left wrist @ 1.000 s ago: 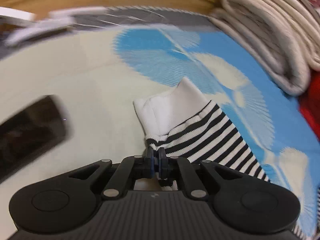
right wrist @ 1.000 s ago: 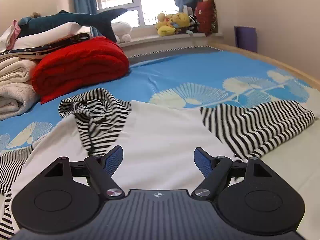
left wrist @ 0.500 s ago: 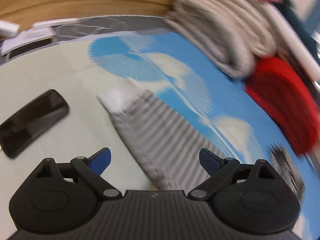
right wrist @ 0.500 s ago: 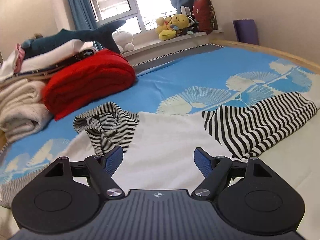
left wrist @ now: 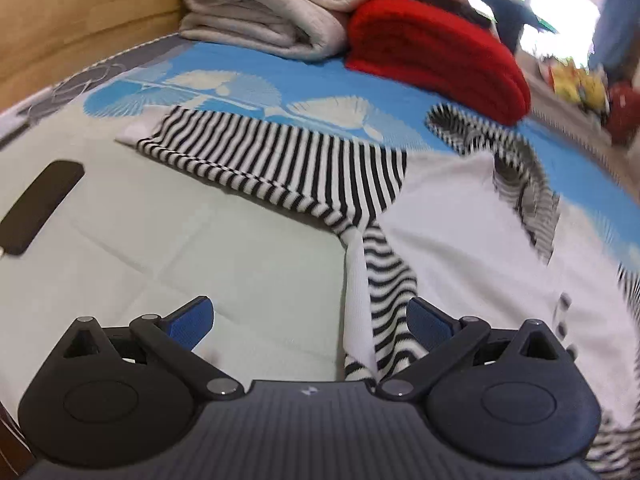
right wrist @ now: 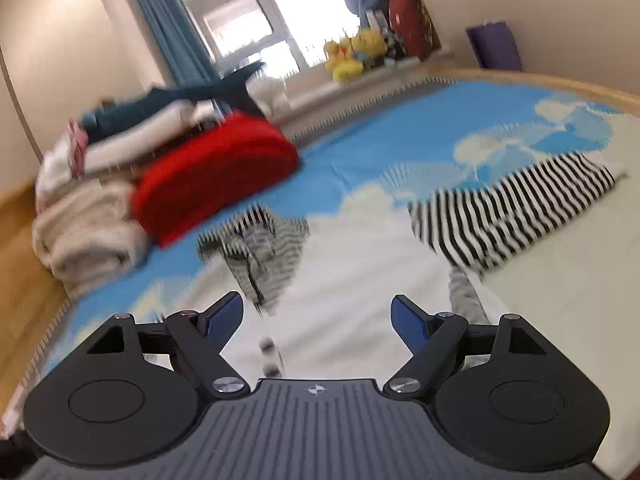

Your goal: Fold small clothes

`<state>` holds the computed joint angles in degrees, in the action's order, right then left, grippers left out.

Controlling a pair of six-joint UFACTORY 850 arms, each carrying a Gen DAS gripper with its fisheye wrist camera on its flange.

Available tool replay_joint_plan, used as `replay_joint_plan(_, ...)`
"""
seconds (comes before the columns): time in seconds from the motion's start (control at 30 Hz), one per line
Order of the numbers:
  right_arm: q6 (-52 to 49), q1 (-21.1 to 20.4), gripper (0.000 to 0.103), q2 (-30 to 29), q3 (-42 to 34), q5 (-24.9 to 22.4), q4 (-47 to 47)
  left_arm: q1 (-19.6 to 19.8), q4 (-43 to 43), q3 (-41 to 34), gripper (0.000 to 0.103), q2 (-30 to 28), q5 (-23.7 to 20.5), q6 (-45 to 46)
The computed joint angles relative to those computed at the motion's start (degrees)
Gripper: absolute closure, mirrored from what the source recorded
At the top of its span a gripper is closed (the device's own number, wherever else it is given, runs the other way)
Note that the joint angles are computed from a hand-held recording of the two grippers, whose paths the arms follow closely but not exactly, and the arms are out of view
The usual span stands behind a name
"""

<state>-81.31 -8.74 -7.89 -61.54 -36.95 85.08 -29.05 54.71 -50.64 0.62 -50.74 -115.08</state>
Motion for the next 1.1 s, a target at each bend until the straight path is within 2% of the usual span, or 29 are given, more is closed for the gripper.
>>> replay_joint_plan(0.07,0.99,1.06,0.021,-0.80,-0.51,1.52,-2.33,0.37,0.65,-0.39,0.000,-0.90,-0.24,0.87)
replay_joint_plan(0.23,-0.48,3.17,0.021,-2.49,-1.51,5.80,-1.33,1.29,2.30,-1.52,0.000,-2.10,0.09,1.57)
replay_joint_plan(0.37,5.00,4.32,0.021,-4.31,-3.35,5.47,-5.67,1.10,5.11,-2.39,0.000,-3.11,0.17,1.14)
replay_joint_plan(0.53,2.06,5.60,0.021,-4.72,-3.65,6.62,-5.85,1.80,7.38,-4.22,0.000,-4.39,0.71,4.43)
replay_joint_plan(0.6,1.74,5.76,0.021,-5.08,-3.96,7.19,-5.67,2.38,10.43,-5.66,0.000,-4.66,-0.40,7.29)
replay_joint_plan(0.7,3.32,6.03,0.021,-6.35,-5.44,7.66,-7.74,4.91,17.97,-10.74,0.000,-7.92,-4.67,14.64)
replay_joint_plan(0.77,0.48,6.43,0.021,-7.48,-6.73,8.77,-7.58,8.72,22.00,-14.64,0.000,-11.00,-1.00,21.31)
replay_joint_plan(0.87,-0.86,7.05,0.021,-9.13,-8.33,12.25,-8.08,15.05,21.30,-21.95,0.000,-17.78,8.72,32.97)
replay_joint_plan(0.97,7.64,6.76,0.021,-12.00,-11.61,9.67,-14.42,18.85,16.34,-30.02,0.002,-26.26,11.90,44.02)
replay_joint_plan(1.03,8.04,6.62,0.021,-14.98,-14.56,7.28,-15.10,20.44,10.87,-34.44,0.008,-30.71,13.12,51.39)
replay_joint_plan(1.1,10.38,6.98,0.021,-17.51,-16.99,8.19,-18.07,21.90,7.22,-36.14,0.008,-33.05,16.60,56.42)
